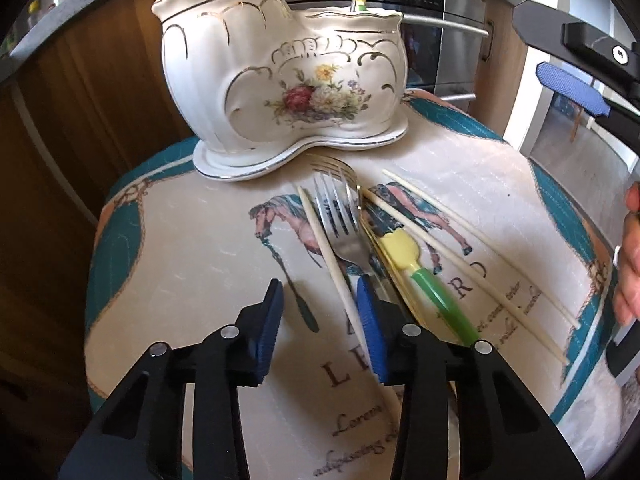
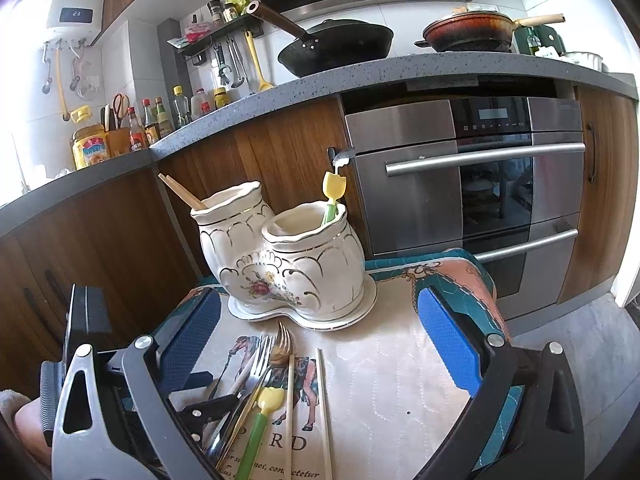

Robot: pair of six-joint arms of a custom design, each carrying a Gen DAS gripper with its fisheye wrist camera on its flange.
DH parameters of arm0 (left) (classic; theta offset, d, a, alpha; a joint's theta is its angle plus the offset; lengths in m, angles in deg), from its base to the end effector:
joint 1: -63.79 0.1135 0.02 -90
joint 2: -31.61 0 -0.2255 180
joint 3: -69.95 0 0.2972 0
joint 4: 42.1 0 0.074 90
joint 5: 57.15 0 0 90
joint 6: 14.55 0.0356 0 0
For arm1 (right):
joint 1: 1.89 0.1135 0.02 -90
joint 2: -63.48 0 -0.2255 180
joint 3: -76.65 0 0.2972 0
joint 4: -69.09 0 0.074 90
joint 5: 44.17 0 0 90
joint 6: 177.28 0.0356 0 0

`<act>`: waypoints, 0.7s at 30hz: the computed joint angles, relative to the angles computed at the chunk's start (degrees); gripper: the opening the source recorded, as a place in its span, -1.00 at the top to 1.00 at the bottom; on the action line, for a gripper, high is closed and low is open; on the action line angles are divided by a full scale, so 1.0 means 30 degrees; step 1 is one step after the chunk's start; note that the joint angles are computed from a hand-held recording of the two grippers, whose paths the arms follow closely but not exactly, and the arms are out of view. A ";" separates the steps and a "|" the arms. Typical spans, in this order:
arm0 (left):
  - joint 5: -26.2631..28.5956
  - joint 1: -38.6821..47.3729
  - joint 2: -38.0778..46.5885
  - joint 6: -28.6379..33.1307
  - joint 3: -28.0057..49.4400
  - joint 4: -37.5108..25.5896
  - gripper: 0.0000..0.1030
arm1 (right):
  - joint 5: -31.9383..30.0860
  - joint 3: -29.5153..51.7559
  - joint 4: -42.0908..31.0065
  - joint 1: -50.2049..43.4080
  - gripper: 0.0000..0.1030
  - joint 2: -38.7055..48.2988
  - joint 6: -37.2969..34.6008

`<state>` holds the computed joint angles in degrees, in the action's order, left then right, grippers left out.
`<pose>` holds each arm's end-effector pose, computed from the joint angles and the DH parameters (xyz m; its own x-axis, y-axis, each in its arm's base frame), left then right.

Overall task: Organize utensils
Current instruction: 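Lower the left gripper onto a wooden chopstick and close on it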

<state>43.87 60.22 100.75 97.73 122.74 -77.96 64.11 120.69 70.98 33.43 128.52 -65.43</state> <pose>0.2907 -0.0250 0.1545 -0.6623 0.4142 -0.6243 0.4638 0.8811 0.0925 0.2546 0.1667 0.1761 -0.3622 0.1764 -0.9152 -0.1857 0.9486 0.2564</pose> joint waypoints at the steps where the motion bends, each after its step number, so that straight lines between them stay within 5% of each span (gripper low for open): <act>1: -0.0007 0.0094 0.0212 -0.0036 0.0159 0.0003 0.26 | -0.0045 -0.0047 -0.0005 -0.0009 -0.89 -0.0072 -0.0015; 6: 0.0505 0.0284 0.0876 -0.0059 0.0607 -0.0045 0.38 | -0.0155 0.0329 -0.0496 0.0050 -0.89 0.0377 -0.0196; 11: 0.1344 0.1195 0.1284 0.0366 0.0532 0.0742 0.86 | -0.0337 0.1137 -0.1786 0.0328 -0.89 0.1066 -0.0725; 13: 0.1841 0.1622 0.1240 0.0518 0.0378 0.0889 0.87 | -0.0521 0.2037 -0.3435 0.0499 -0.88 0.1675 -0.0985; 21: 0.4155 0.3450 0.0797 0.1797 0.0192 0.0467 0.87 | -0.1349 0.5019 -0.8029 0.1972 -0.09 0.4614 -0.0634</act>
<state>56.34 70.57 103.14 103.12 123.31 -76.55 60.07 135.75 46.90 39.35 142.36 -67.33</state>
